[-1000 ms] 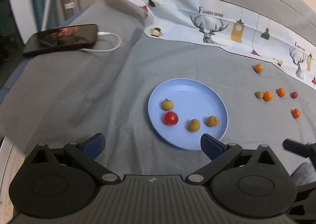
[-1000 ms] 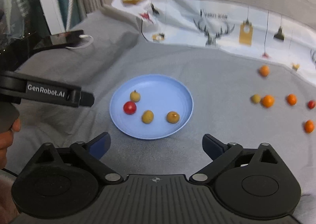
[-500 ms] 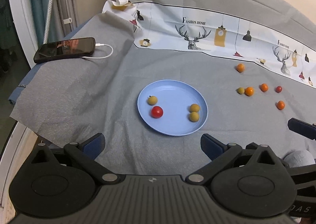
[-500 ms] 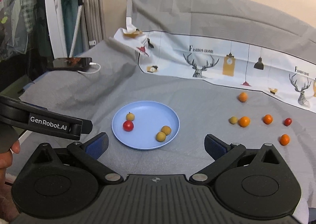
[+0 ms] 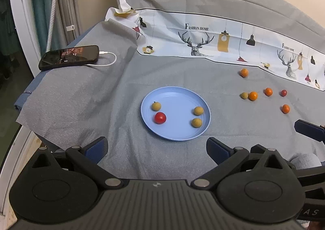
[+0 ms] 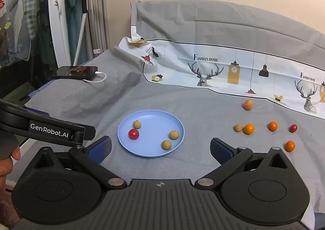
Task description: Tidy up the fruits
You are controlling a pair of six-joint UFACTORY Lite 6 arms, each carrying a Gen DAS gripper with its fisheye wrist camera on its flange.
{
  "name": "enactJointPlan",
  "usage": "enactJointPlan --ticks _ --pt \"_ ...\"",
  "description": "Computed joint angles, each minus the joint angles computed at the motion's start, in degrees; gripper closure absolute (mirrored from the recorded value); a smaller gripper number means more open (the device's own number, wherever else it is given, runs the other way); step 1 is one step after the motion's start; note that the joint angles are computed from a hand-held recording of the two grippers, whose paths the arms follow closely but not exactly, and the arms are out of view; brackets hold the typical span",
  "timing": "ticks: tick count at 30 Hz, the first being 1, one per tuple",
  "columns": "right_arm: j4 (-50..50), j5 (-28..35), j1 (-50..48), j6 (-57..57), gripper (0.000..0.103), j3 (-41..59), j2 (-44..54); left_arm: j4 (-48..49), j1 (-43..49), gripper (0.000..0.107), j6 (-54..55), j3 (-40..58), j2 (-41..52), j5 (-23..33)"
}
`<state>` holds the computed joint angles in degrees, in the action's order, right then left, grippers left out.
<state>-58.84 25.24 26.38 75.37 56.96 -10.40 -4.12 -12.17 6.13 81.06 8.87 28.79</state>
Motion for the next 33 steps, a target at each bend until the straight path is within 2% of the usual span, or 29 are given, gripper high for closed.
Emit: enactJointPlan --ticks 33 --pt "4.2 -0.1 -0.5 -3.5 0.001 1.8 2.6 -1.9 0.6 0.004 2.4 0.2 1.5 -0.3"
